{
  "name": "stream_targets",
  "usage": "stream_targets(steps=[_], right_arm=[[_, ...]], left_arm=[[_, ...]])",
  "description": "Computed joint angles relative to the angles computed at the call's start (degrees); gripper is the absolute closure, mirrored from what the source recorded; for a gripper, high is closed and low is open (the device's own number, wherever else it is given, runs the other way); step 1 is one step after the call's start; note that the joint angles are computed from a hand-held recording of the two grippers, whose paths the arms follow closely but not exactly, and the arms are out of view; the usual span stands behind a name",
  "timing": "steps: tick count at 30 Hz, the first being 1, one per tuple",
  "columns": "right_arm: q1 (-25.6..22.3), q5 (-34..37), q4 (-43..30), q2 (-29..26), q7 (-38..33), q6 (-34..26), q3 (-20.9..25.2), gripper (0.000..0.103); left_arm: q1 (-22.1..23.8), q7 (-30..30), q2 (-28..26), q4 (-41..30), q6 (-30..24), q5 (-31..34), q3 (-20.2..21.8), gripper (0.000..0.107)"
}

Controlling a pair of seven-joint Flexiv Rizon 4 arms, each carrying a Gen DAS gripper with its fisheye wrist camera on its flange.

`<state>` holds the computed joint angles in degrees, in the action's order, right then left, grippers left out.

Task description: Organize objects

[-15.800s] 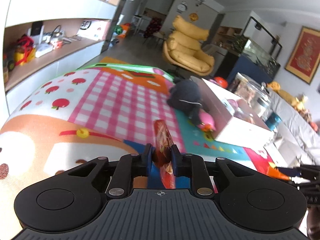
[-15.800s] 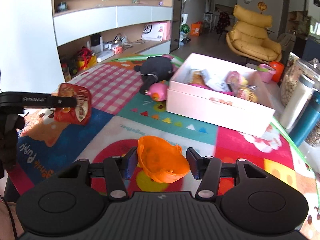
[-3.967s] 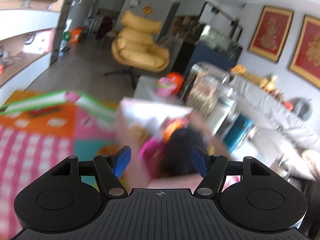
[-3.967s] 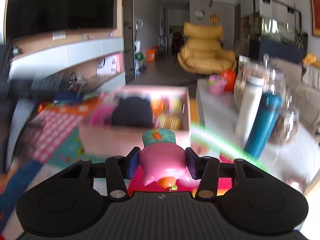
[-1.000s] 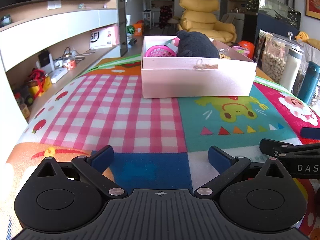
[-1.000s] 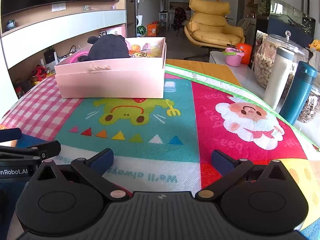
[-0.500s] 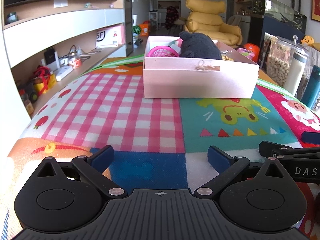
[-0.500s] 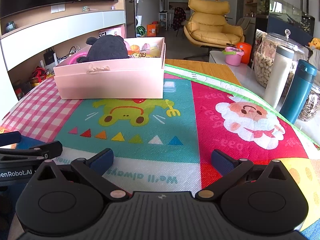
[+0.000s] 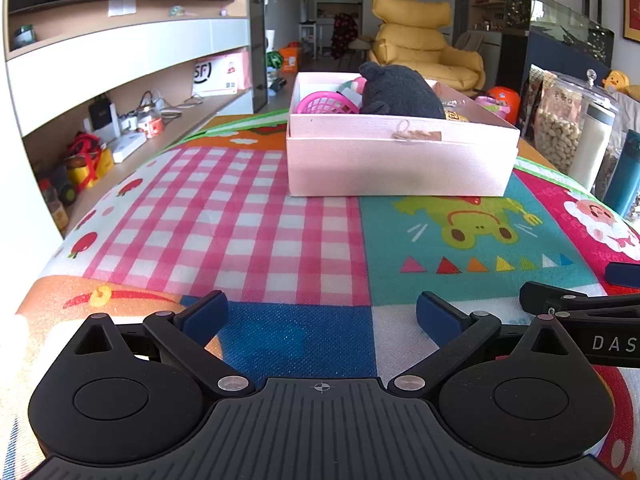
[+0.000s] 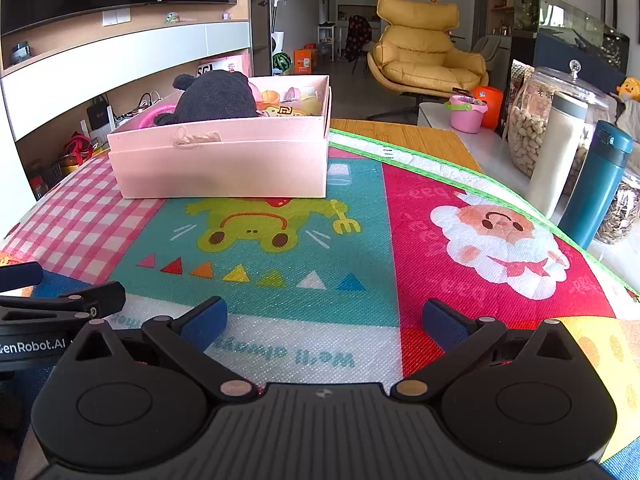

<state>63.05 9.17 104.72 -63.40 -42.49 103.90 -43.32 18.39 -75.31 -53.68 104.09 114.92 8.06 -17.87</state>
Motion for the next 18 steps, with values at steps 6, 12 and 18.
stream_targets(steps=[6, 12, 18], right_arm=[[0.0, 0.02, -0.02, -0.02, -0.03, -0.02, -0.02, 0.0], [-0.01, 0.03, -0.02, -0.03, -0.03, 0.0, -0.01, 0.0], [0.0, 0.05, -0.03, -0.05, -0.04, -0.01, -0.02, 0.0]], left_arm=[[-0.07, -0.07, 0.01, -0.03, 0.0, 0.04, 0.09, 0.004], [0.0, -0.16, -0.05, -0.05, 0.02, 0.12, -0.01, 0.004], [-0.26, -0.11, 0.05, -0.02, 0.06, 0.01, 0.3, 0.004]])
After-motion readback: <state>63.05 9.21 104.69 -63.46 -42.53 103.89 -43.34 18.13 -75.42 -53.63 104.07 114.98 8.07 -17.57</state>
